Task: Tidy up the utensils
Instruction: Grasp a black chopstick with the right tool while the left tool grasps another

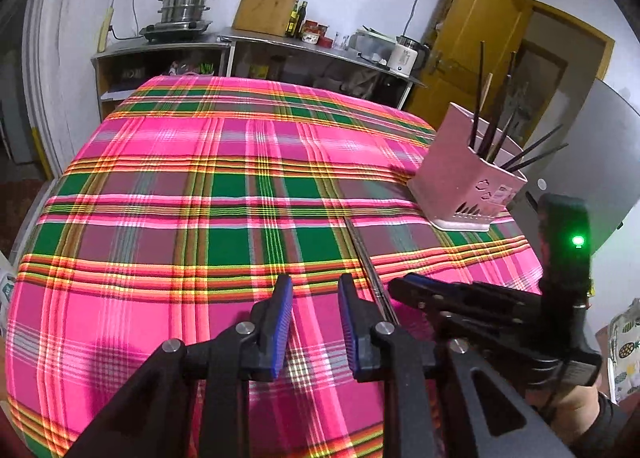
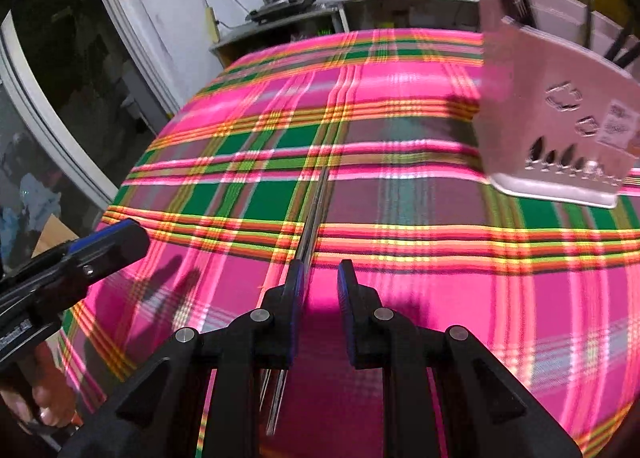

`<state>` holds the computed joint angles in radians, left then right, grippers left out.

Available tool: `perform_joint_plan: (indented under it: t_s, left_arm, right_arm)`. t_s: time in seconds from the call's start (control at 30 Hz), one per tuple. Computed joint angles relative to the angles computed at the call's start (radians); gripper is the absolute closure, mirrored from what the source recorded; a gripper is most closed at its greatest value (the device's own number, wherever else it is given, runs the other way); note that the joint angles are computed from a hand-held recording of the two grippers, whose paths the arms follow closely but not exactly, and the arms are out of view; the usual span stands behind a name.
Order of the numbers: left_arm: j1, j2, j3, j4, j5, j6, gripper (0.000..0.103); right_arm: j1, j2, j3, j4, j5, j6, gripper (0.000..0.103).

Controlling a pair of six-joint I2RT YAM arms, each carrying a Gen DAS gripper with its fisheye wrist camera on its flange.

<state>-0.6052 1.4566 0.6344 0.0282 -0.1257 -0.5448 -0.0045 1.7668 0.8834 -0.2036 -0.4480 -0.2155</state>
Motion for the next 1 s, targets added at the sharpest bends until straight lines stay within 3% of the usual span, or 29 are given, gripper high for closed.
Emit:
perform_joint_plan:
  t_s: [0.33, 0.57, 1.0]
  left_arm:
    - [0.047, 0.063, 0.003, 0.056, 0.057, 0.006, 0.08]
    - [0.062, 0.127, 0.042, 0.062, 0.099, 0.005, 0.08]
    - [0.02, 0.416, 0.332, -0.012, 0.147, 0.013, 0.08]
  right_arm:
    - [0.03, 0.043, 0.018, 0.043, 0.034, 0.017, 0.087]
    - [0.087, 0.062, 0.05, 0.054, 0.143, 0.023, 0.092]
    - [-0.101, 0.031, 0.04, -0.041, 0.026, 0.016, 0.097]
